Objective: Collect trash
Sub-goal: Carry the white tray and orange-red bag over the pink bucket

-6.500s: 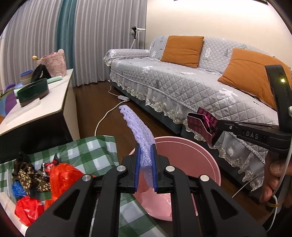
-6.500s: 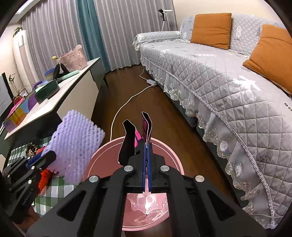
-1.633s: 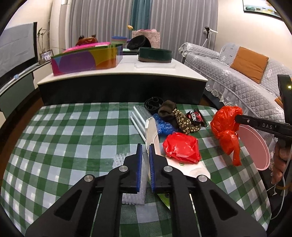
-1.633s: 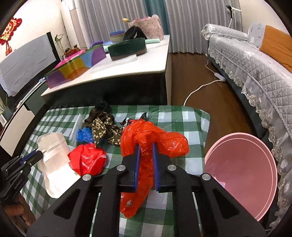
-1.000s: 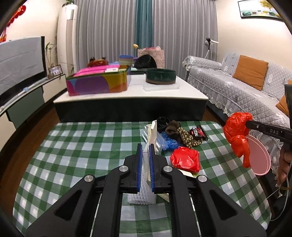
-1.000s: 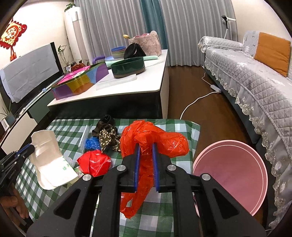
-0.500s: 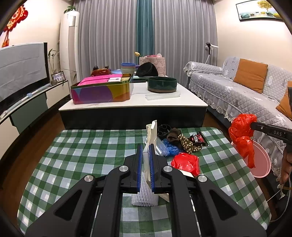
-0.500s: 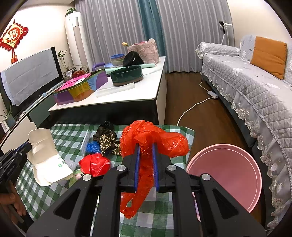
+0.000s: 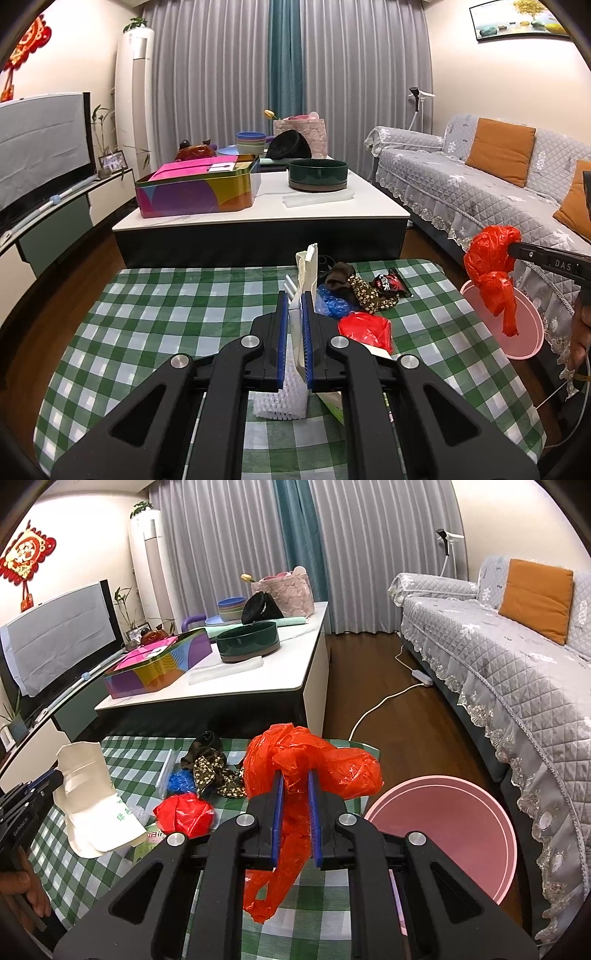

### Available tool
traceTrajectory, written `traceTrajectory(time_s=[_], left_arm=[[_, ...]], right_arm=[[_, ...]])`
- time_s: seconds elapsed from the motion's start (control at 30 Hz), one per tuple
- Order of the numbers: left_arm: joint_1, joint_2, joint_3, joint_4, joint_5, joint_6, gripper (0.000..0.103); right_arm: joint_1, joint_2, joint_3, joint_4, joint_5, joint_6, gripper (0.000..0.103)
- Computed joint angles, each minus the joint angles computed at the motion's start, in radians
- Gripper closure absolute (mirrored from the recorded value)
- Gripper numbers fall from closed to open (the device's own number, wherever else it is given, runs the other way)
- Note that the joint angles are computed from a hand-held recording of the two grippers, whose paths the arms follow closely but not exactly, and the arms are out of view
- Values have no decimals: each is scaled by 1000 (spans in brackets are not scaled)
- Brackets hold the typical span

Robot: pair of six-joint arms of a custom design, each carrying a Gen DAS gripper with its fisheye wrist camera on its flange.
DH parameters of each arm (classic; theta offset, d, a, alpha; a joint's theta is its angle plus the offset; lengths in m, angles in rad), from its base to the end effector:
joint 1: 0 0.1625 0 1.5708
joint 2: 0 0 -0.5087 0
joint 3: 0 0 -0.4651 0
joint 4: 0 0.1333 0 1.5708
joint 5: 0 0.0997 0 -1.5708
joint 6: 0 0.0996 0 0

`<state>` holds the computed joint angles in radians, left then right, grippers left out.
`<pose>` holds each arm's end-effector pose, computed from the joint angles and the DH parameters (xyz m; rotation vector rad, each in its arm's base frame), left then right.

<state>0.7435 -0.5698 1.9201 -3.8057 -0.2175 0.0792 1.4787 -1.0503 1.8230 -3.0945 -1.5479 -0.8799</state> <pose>-0.2929 -0.5825 0.0466 0.1706 1.8952 -1.3060 0.0682 -0.7362 0.2744 1.0300 -2.4471 0.9396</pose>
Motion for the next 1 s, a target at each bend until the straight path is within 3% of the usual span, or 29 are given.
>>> traceTrajectory(time_s=[1.0], left_arm=[[0, 20, -41, 34, -39, -2, 96]], right_arm=[[-5, -15, 1, -49, 6, -11, 90]])
